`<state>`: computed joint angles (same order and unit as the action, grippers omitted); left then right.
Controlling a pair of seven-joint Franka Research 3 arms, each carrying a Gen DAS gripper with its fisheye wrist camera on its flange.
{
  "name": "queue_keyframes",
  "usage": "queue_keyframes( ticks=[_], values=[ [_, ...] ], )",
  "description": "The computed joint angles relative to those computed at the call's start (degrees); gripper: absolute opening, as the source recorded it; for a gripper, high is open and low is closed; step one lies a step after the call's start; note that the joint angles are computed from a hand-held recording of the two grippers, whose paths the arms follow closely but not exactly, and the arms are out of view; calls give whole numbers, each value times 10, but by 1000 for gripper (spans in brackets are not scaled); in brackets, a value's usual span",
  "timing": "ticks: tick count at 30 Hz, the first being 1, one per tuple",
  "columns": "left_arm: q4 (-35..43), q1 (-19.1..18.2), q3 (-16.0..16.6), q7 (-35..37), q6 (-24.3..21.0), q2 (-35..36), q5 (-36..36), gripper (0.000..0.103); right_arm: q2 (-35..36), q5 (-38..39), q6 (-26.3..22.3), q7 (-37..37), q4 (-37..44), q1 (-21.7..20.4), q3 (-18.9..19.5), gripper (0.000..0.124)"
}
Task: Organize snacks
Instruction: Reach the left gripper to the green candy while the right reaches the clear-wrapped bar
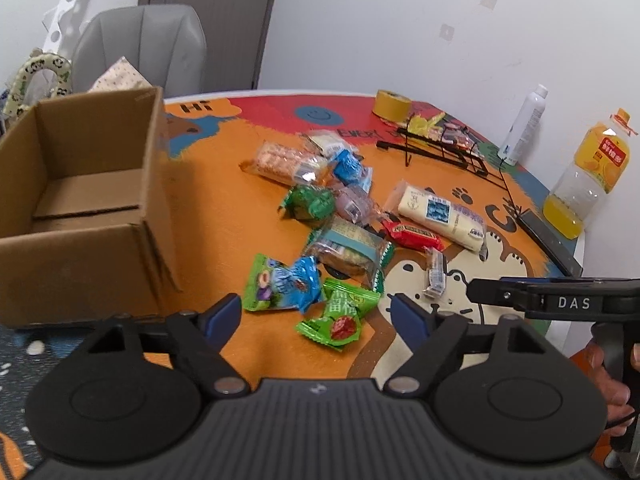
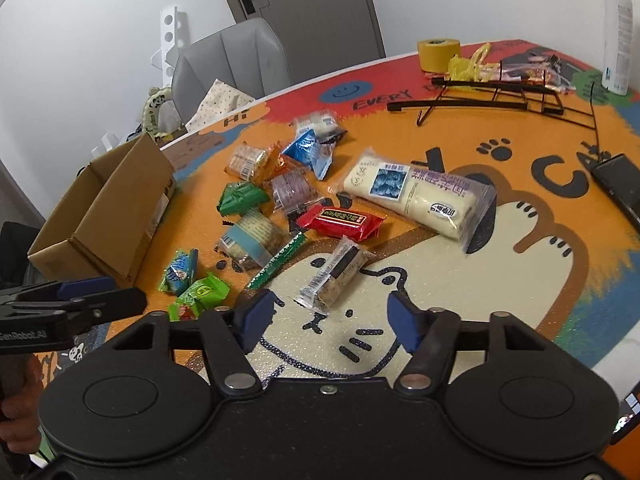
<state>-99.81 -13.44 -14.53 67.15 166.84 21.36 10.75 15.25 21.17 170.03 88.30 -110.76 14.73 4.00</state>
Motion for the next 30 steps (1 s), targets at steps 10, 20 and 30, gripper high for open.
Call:
queue_keyframes(
  ticks=[10, 20, 30],
  values=[
    [72, 0, -17, 35, -43, 63, -24, 61, 40, 27, -15, -18, 42, -13, 12, 55],
    [113, -31, 11, 12, -80, 92, 4, 62, 80, 5, -22, 4, 89, 0, -4, 56],
    [111, -32, 1, 24, -66, 97, 12, 60, 73, -38, -14, 26, 73, 20, -33, 36]
  ],
)
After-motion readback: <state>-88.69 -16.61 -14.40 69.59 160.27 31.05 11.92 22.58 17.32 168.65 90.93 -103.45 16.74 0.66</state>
